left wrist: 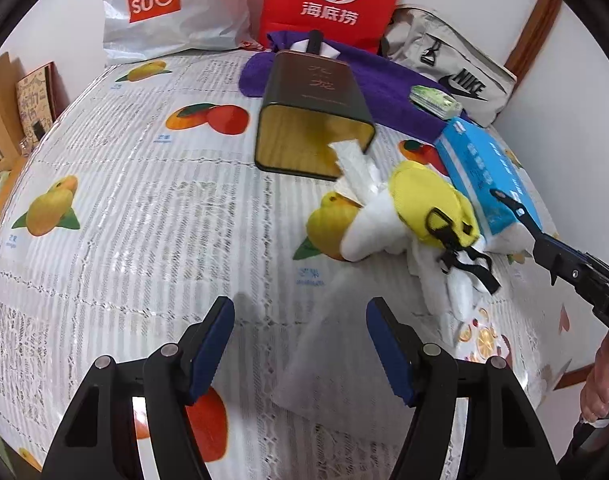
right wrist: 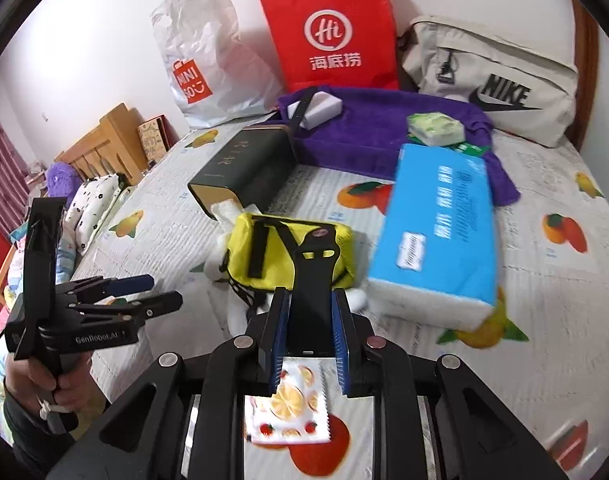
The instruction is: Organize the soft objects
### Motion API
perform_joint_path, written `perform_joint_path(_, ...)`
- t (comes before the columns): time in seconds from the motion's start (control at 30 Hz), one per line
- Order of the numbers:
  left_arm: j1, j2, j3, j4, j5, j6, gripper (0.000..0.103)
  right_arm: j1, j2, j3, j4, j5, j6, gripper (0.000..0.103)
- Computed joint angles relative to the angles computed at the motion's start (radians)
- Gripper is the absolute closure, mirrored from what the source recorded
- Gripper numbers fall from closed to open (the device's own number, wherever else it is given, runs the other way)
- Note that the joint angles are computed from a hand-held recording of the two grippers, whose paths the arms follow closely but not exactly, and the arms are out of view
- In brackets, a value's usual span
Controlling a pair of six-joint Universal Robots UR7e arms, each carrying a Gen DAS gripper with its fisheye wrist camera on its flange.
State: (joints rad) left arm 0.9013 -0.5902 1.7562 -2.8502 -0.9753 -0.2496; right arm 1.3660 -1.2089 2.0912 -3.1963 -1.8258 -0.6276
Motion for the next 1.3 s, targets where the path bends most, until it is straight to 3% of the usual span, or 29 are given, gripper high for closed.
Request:
perform_joint_path(0.2,-0.019,0.025,0.011,-0.005,-0.013,0.056,0.024,-0.040,-0.055,0.068,-0.019,0.008,0.001,0.082)
perform_joint_path(0.37,-0.042,0.049,0.022,-0.025,-0.013,0.133,0.002,-0.075,-0.071,0.109,-0.044,-0.001,-0.014,0.082)
perform_joint_path(0.47,-0.071,0.081,0.023,-0.024,0.067,0.170,0.000,-0.099,-0.062,0.118,-0.074,-0.027,-0.020,0.082)
perform_joint_path(0.7,-0.075,0.092,0.035,-0.082,0.092,0.192,0.001,-0.127,-0.029,0.106,-0.096,-0.064,-0.023,0.081)
perform_joint_path(0.8,-0.076,0.099,0.032,-0.105,0.099,0.204,0.007,-0.126,-0.013,0.099,-0.120,-0.066,-0.036,0.077)
perform_joint_path(0.9,-0.076,0.104,0.035,-0.129,0.103,0.218,0.010,-0.117,0.008,0.089,-0.146,-0.078,-0.045,0.060)
perform_joint_path(1.0,-0.077,0.104,0.046,-0.172,0.103,0.237,0.025,-0.096,0.062,0.080,-0.246,-0.134,-0.090,0.058)
perform_joint_path(1.1,-0.074,0.105,0.054,-0.217,0.102,0.256,0.041,-0.088,0.088,0.083,-0.311,-0.147,-0.126,0.068)
perform_joint_path(1.13,-0.072,0.104,0.057,-0.232,0.103,0.259,0.050,-0.087,0.090,0.084,-0.317,-0.146,-0.132,0.078)
perform_joint_path(1.17,-0.070,0.103,0.060,-0.247,0.102,0.259,0.060,-0.085,0.093,0.084,-0.325,-0.149,-0.138,0.082)
perform_joint_path(1.2,-0.066,0.102,0.062,-0.267,0.100,0.262,0.067,-0.084,0.095,0.084,-0.329,-0.151,-0.141,0.082)
perform_joint_path(1.23,-0.061,0.101,0.065,-0.287,0.093,0.265,0.081,-0.084,0.095,0.085,-0.332,-0.151,-0.144,0.082)
perform_joint_path(1.3,-0.046,0.094,0.068,-0.307,0.064,0.261,0.087,-0.085,0.092,0.087,-0.330,-0.148,-0.139,0.082)
